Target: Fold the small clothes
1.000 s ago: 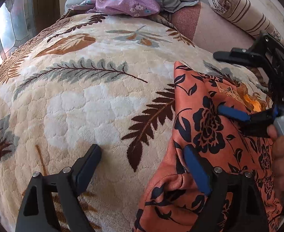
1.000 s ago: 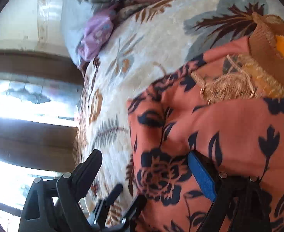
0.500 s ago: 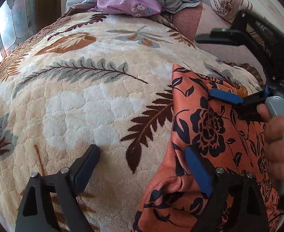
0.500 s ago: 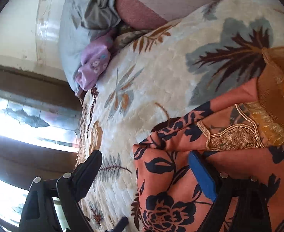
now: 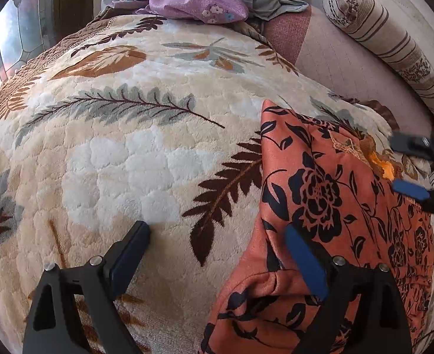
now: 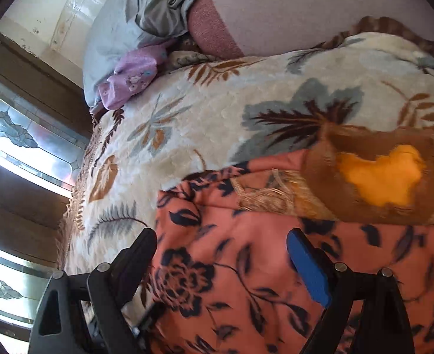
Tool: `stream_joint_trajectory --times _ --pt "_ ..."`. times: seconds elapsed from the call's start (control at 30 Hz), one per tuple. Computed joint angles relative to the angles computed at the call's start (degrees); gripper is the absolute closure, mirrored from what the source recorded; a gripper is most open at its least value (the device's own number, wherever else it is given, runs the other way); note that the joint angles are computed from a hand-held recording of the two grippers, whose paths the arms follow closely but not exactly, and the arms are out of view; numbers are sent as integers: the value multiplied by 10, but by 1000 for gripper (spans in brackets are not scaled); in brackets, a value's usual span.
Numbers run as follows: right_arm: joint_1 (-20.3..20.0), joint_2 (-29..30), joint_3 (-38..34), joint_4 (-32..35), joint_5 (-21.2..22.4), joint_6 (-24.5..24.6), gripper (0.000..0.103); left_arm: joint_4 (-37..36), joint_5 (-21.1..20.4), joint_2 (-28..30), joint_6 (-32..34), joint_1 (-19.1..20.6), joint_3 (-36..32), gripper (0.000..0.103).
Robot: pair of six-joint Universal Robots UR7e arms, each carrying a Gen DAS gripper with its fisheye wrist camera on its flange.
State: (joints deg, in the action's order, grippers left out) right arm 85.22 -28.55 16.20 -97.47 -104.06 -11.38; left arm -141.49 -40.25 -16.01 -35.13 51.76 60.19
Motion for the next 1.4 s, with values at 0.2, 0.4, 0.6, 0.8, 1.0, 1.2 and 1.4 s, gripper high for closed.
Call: stream_joint_trajectory --times 0.2,0.4,0.6,0.8,1.0,1.2,1.4 --pt "-82 -209 265 -30 -64 76 12 -3 11 5 8 -4 2 9" --pt "-147 -383 460 -109 -23 90 12 -36 21 -9 12 -13 43 9" --pt "-188 -479 581 -173 36 60 12 -83 27 -16 32 -20 77 7" --pt "-210 -525 645 -219 90 47 12 -133 24 -17 59 -20 96 5" --pt "-258 -552 674 -237 205 48 12 -169 5 -48 51 -26 155 5" --pt "-311 -574 701 -248 336 32 12 -39 73 -76 37 -78 229 5" --pt "-309 -578 702 -243 336 19 11 -41 67 -104 -45 -101 291 5"
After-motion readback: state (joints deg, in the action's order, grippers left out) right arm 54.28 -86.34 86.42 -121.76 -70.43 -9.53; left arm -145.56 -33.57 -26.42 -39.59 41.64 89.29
